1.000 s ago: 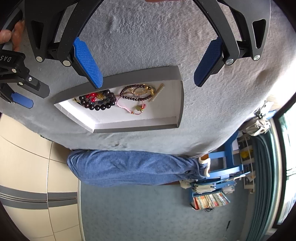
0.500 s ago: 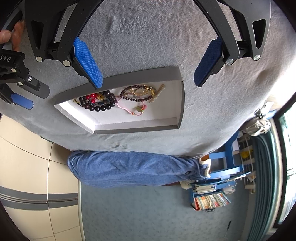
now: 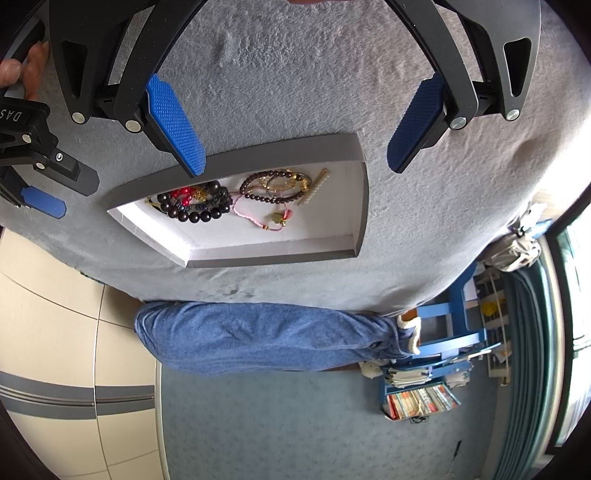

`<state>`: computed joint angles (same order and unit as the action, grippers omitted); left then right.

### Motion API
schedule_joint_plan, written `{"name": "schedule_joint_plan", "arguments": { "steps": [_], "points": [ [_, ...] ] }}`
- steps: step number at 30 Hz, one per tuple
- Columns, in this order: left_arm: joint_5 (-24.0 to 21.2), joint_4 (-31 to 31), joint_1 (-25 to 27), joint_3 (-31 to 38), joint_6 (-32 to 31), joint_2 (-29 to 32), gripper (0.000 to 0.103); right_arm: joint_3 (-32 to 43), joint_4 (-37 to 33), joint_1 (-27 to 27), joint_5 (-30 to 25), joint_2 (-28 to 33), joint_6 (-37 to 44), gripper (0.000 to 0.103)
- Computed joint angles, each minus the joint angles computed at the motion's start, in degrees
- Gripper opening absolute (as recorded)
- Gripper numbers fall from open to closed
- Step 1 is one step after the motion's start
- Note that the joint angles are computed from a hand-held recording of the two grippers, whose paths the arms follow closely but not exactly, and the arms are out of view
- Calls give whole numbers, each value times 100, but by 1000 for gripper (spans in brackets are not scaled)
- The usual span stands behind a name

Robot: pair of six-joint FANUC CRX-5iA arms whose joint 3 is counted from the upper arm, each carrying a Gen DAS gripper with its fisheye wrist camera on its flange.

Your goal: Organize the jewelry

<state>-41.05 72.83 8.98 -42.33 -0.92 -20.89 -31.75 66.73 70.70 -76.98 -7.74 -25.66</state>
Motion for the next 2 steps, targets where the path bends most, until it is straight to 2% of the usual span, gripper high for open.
{"name": "schedule_joint_plan", "arguments": {
  "steps": [2],
  "points": [
    [1,3,-1,-3,-3,-2,98,-4,5,-1,4,-1,-1,97]
  ]
}}
